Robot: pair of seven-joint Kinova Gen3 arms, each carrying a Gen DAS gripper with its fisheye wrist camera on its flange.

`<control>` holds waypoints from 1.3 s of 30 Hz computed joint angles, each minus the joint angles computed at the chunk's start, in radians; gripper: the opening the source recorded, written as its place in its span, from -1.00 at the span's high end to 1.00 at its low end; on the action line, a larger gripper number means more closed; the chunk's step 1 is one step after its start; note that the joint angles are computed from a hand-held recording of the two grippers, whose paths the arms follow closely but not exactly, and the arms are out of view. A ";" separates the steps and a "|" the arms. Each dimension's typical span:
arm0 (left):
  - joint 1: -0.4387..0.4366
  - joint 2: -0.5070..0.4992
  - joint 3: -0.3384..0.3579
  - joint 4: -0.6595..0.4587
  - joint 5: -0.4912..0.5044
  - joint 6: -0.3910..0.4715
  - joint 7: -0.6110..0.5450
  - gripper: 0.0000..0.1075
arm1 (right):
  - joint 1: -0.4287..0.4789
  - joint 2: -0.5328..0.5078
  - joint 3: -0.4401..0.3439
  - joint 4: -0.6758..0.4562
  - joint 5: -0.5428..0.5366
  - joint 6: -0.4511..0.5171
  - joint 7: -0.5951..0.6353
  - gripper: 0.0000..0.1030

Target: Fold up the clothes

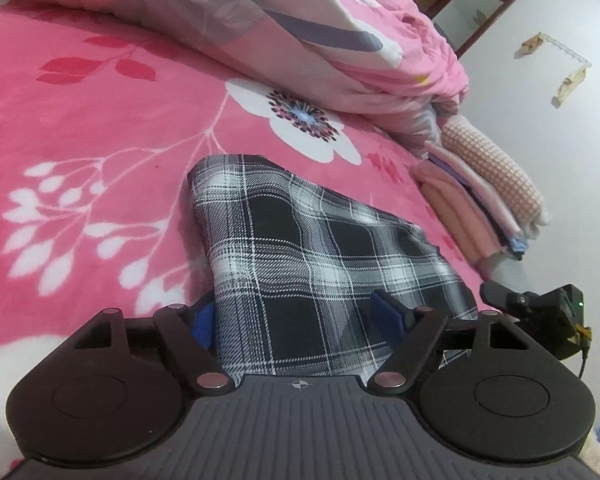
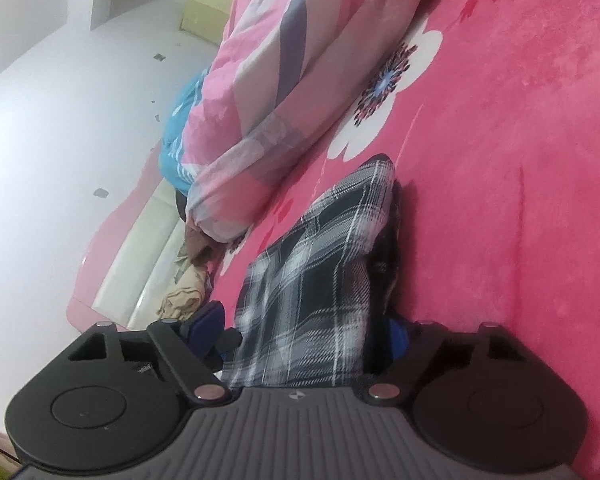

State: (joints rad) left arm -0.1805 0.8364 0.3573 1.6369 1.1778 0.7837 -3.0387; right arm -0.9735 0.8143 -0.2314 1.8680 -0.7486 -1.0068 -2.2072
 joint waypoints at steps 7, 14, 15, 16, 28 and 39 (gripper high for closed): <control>-0.005 0.020 0.012 -0.007 0.011 0.006 -0.055 -0.42 | 0.042 0.006 0.012 -0.029 0.057 0.058 0.005 -0.55; -0.031 0.040 0.009 -0.010 0.011 0.043 -0.125 -0.18 | 0.062 -0.014 0.007 -0.001 0.086 0.103 -0.015 -0.18; -0.037 0.048 0.008 -0.017 0.009 0.057 -0.123 -0.14 | 0.066 -0.020 0.005 0.009 0.095 0.110 -0.024 -0.12; -0.039 0.056 0.006 -0.024 0.009 0.069 -0.115 -0.11 | 0.076 -0.023 0.000 0.023 0.120 0.106 -0.048 -0.09; -0.046 0.089 0.014 -0.024 0.064 0.086 -0.182 0.00 | 0.184 0.015 0.012 -0.030 0.383 0.176 -0.141 -0.08; -0.042 0.096 -0.014 -0.056 0.031 0.140 -0.143 0.14 | 0.126 -0.044 0.040 -0.055 0.277 0.330 -0.026 -0.02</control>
